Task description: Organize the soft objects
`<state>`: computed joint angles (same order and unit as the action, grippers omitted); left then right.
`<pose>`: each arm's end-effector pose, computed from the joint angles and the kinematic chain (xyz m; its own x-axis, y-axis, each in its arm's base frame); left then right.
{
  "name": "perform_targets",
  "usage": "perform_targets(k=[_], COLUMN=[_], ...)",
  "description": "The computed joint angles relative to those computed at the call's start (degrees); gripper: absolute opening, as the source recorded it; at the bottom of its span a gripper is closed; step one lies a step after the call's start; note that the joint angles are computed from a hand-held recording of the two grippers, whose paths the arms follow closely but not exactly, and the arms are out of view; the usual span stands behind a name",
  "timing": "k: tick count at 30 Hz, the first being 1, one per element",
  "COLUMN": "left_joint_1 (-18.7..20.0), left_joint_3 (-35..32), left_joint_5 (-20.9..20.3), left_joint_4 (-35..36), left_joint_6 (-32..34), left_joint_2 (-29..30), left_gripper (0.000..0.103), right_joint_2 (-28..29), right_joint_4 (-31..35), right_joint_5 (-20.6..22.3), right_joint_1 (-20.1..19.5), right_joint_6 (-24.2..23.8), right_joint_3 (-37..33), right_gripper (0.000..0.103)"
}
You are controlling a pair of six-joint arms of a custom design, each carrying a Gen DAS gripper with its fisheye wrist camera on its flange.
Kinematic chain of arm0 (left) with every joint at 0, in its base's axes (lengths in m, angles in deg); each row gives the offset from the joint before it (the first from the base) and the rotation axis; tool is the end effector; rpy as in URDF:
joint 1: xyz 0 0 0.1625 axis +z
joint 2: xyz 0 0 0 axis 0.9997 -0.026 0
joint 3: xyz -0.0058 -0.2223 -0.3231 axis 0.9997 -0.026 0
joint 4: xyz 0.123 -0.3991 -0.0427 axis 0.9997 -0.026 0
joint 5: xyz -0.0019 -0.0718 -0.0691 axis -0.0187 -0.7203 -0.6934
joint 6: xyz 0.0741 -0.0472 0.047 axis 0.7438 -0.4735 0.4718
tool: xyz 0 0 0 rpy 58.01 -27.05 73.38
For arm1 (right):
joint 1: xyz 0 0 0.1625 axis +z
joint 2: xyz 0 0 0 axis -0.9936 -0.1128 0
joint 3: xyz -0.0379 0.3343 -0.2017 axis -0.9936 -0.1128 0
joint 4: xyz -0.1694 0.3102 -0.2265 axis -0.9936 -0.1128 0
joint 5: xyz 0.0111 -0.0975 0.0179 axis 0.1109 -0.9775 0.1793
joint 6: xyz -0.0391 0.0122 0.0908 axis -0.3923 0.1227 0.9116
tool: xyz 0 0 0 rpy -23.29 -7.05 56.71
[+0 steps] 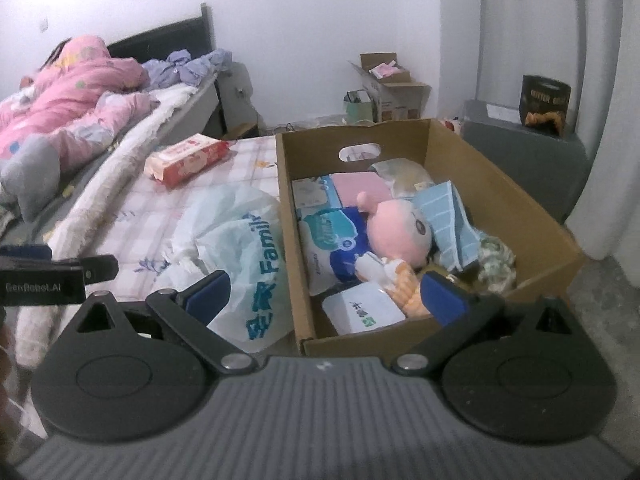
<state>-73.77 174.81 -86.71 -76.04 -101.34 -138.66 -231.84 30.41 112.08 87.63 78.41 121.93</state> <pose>-0.3694 -0.3068 0.2058 -0.6278 0.4626 -0.6259 0.7449 0.5905 -0.3107 0.2496 -0.1873 0.2896 -0.7039 0.3519 0.6170 -0.3830 0.5435 -0.7469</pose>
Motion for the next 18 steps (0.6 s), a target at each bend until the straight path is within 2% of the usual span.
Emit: perform_targets(k=[4,13,18], left_joint_1=[-0.08,-1.69,-2.5], left_joint_3=[-0.41,-0.37,-0.1], left_joint_5=[-1.46,-3.35,-5.45], left_joint_4=[0.89,1.05,1.29], left_joint_6=[-0.5,-1.06,-2.68], left_joint_2=[0.3,1.08,1.59], left_gripper=[0.103,0.103,0.103], right_joint_2=[0.36,1.31,3.23], right_joint_4=[0.51,-1.82,0.32], right_joint_5=[0.63,2.86,4.06], right_joint_1=[0.58,2.67,2.78], right_joint_6=[-1.2,1.16,-0.58], right_joint_3=[0.22,-0.43,0.19], right_gripper=[0.102,0.102,0.102])
